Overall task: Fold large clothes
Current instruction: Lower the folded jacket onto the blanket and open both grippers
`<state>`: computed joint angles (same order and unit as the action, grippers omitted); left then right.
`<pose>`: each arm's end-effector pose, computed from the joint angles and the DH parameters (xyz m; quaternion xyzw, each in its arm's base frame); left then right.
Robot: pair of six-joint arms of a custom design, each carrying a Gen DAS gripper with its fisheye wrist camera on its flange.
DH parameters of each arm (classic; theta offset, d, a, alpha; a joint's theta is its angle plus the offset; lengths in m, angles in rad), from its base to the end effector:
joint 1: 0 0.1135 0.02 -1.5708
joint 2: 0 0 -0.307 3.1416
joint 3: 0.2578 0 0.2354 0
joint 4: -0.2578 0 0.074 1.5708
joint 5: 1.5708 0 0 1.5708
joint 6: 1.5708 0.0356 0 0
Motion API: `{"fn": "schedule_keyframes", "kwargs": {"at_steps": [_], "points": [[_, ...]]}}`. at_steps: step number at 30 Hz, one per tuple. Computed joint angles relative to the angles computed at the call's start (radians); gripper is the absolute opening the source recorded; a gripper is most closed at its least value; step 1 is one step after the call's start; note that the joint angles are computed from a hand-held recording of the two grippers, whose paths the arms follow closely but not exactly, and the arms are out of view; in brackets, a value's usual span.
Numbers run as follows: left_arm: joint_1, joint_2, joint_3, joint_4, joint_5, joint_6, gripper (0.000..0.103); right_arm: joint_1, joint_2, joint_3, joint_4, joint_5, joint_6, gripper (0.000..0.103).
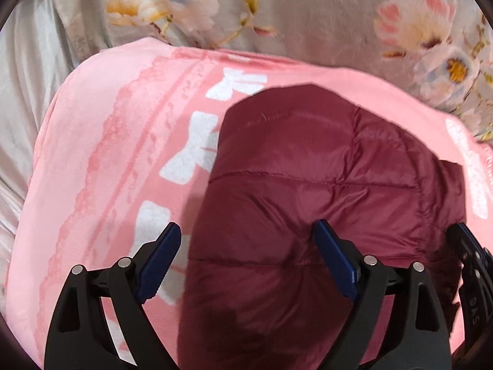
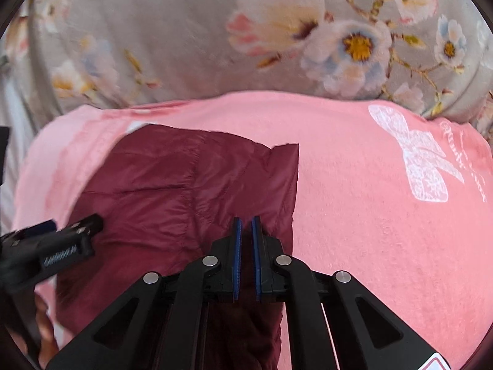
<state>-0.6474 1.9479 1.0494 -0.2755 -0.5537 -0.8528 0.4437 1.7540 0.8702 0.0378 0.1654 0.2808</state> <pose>0.3001 -0.2034 0.1620 -0.1503 0.9326 0.0668 0.3214 0.3087 0.1402 0.1958 -0.0466 0.9311 0.0530 0.3578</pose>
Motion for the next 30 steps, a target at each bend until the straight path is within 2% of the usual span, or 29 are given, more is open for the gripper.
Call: {"fn": "schedule_keyframes", "kwargs": {"at_steps": [4,14,20,30], "points": [[0.009,0.040,-0.005,0.044,-0.004,0.005,0.093,-0.023,0.083,0.005,0.025,-0.046,0.015,0.005],[0.017,0.094,-0.020,0.134,-0.008,0.038,0.098,-0.017,0.131,-0.040,0.127,-0.041,0.004,0.005],[0.022,0.116,-0.034,0.187,-0.005,0.040,0.098,-0.004,0.147,-0.061,0.185,-0.012,-0.004,0.005],[0.014,0.136,-0.057,0.250,-0.031,0.043,0.098,-0.014,0.148,-0.060,0.186,-0.034,0.000,0.005]]}}
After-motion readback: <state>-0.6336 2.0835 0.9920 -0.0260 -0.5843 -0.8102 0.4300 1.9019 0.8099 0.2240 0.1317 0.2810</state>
